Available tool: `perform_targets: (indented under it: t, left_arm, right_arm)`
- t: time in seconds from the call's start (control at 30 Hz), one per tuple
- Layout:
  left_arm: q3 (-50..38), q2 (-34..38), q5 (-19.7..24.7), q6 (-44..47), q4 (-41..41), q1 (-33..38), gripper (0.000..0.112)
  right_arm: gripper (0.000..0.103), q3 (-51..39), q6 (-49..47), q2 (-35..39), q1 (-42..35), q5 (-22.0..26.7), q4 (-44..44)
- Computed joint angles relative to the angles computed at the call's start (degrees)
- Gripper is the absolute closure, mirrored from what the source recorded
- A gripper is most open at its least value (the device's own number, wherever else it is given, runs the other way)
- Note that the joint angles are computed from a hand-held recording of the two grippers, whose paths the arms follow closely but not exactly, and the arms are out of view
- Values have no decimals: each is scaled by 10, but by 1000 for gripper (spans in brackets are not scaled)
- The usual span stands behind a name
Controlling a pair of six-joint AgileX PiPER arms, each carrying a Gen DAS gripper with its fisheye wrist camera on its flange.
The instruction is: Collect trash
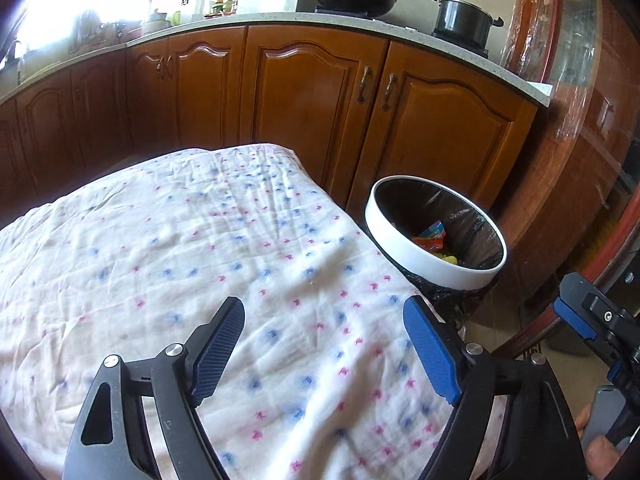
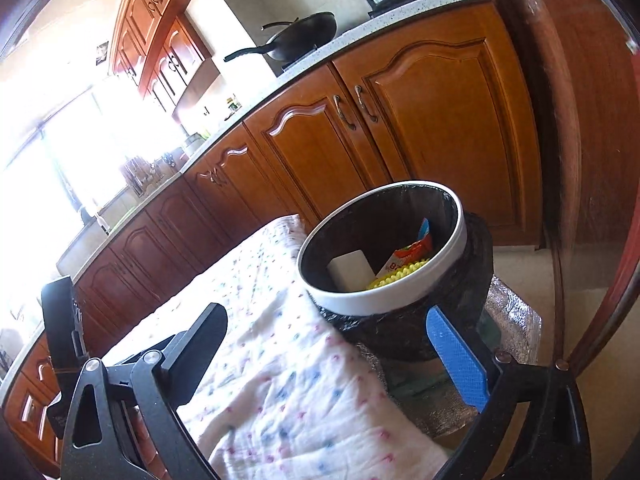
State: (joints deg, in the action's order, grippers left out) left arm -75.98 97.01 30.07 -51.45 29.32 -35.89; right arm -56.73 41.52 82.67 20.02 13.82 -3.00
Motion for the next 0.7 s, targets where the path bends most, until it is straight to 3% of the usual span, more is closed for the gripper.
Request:
perform_targets:
  t: [0.1, 0.4, 0.53, 0.63, 0.7]
  left_arm:
    - [49, -38, -11, -54, 46, -8, 29]
    - [142, -139, 0, -146, 140, -37, 28]
    - [173, -180, 9, -209, 201, -58, 22]
    - [215, -222, 31, -326, 310, -91, 10]
    - [252, -241, 60, -424, 400, -123, 10]
  right_arm:
    - [2, 10, 133, -16, 31, 11, -126]
    - [2, 21, 344, -55, 112, 68, -317]
    - [0, -1, 430, -74, 164, 136, -429]
    - [0, -26, 462, -80, 212, 203, -509]
    - [0, -34, 489, -79, 243, 242, -566]
